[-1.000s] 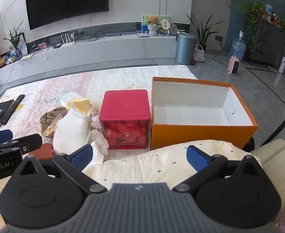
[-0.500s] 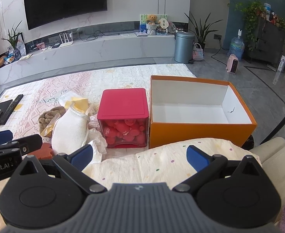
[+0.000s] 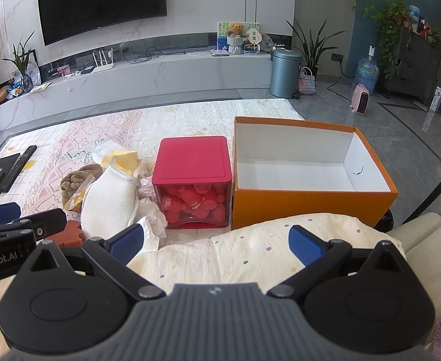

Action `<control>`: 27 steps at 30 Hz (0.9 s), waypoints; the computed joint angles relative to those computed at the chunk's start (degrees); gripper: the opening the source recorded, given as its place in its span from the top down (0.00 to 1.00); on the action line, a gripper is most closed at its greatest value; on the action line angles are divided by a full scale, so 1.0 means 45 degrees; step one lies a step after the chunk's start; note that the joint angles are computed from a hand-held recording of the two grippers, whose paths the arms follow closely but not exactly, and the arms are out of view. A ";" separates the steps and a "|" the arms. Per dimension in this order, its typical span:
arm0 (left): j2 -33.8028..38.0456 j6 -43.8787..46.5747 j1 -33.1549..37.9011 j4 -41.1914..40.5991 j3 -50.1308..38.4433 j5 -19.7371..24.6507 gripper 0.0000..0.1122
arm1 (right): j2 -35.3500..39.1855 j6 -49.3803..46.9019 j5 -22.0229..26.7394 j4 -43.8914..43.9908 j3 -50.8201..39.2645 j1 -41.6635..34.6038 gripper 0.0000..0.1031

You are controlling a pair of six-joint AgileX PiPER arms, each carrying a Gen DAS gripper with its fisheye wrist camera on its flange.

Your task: Organize soft objects

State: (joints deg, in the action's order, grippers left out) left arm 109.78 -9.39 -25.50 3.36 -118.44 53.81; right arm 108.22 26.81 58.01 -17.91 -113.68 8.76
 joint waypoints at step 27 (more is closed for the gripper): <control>-0.0097 0.0062 0.0093 -0.0129 0.0182 -0.0039 0.26 | -0.0041 0.0108 0.0038 -0.0086 0.0070 0.0121 0.03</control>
State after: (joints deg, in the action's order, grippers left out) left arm 109.35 -9.11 -25.08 2.78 -117.62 53.64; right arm 108.04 27.29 58.18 -18.30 -113.36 9.31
